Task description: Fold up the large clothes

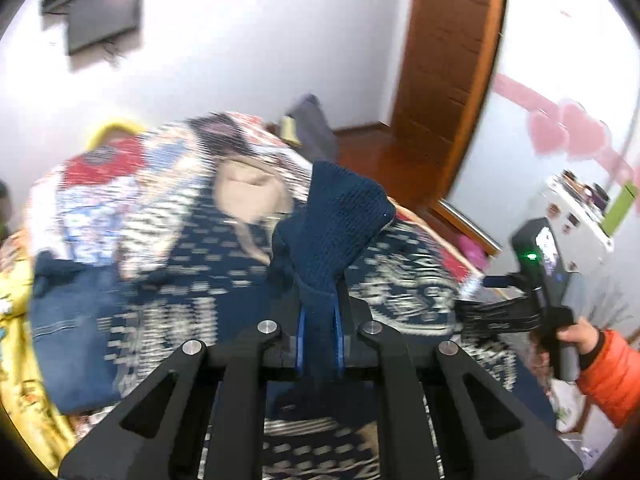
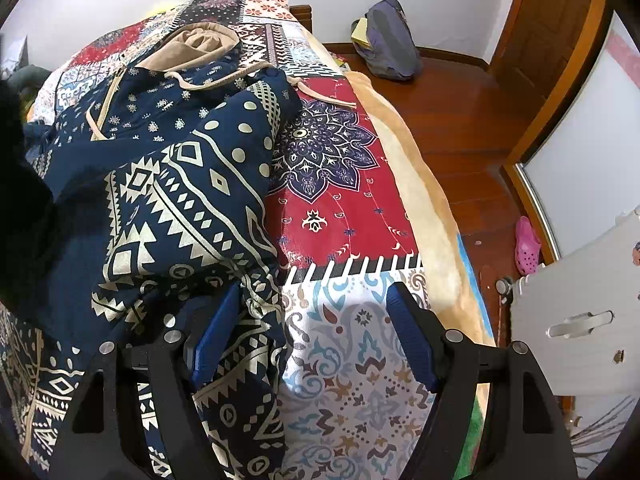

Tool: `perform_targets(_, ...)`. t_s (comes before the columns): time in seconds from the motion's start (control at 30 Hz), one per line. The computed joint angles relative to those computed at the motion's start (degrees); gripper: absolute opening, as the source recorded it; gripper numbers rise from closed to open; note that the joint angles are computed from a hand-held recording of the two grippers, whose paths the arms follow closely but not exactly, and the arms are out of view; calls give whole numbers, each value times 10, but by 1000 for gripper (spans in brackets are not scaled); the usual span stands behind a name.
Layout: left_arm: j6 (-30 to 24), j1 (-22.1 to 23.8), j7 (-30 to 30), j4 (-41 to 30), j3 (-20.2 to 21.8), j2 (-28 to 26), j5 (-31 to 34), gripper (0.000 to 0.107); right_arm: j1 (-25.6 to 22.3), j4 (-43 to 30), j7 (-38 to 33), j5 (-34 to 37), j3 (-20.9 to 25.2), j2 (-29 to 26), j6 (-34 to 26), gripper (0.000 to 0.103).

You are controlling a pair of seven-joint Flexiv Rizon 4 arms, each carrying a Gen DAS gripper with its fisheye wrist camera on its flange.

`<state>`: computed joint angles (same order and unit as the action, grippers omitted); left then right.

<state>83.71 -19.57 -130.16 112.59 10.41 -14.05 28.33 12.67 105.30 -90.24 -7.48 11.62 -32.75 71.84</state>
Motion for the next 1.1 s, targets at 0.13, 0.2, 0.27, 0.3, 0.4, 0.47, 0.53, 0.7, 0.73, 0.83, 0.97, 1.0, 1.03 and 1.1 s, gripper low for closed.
perform_targets(0.13, -12, -18, -100, 38, 50, 47, 86, 10, 5, -4, 6, -4, -5, -3, -11, 71)
perform_targets(0.2, -26, -15, -141, 55, 56, 63, 123, 10, 1, -13, 8, 2, 0, -5, -25, 71)
perform_targets(0.27, -47, -11, -177, 66, 57, 72, 161, 10, -5, -26, 9, 15, 8, -9, -42, 72)
perform_targets(0.3, -52, -3, -185, 77, 55, 73, 169, 10, -9, -32, 9, 24, 12, -11, -50, 72)
perform_targets(0.4, -40, 33, -163, 124, 38, 75, 146, 10, -9, -35, 10, 34, 12, -11, -56, 73)
perform_targets(0.47, -31, 61, -132, 152, 18, 67, 113, 10, -1, -28, 15, 30, 5, -7, -51, 73)
perform_targets(0.53, -24, 88, -105, 178, -2, 55, 80, 10, 5, -24, 19, 23, -2, -5, -49, 73)
perform_targets(0.7, -14, 110, -40, 224, -20, 36, 2, 20, 4, -30, 30, 26, 0, -4, -65, 73)
perform_targets(0.73, -19, 104, -43, 226, -12, 37, 5, 26, 2, -31, 30, 29, 2, -3, -69, 73)
perform_targets(0.83, -56, 88, -66, 223, 2, 61, 33, 43, 0, -31, 27, 33, 4, 5, -79, 73)
perform_targets(0.97, -94, 106, -62, 227, -20, 98, 41, 50, 0, -13, 18, 30, 4, 30, -55, 73)
perform_targets(1.0, -102, 112, -60, 227, -26, 111, 42, 50, -6, -14, 7, 37, 13, 36, -53, 73)
perform_targets(1.03, -111, 117, -58, 226, -34, 120, 43, 50, -8, -16, 1, 42, 18, 41, -54, 73)
perform_targets(1.1, -139, 123, -68, 212, -52, 142, 60, 51, -13, -23, -16, 56, 31, 51, -51, 73)
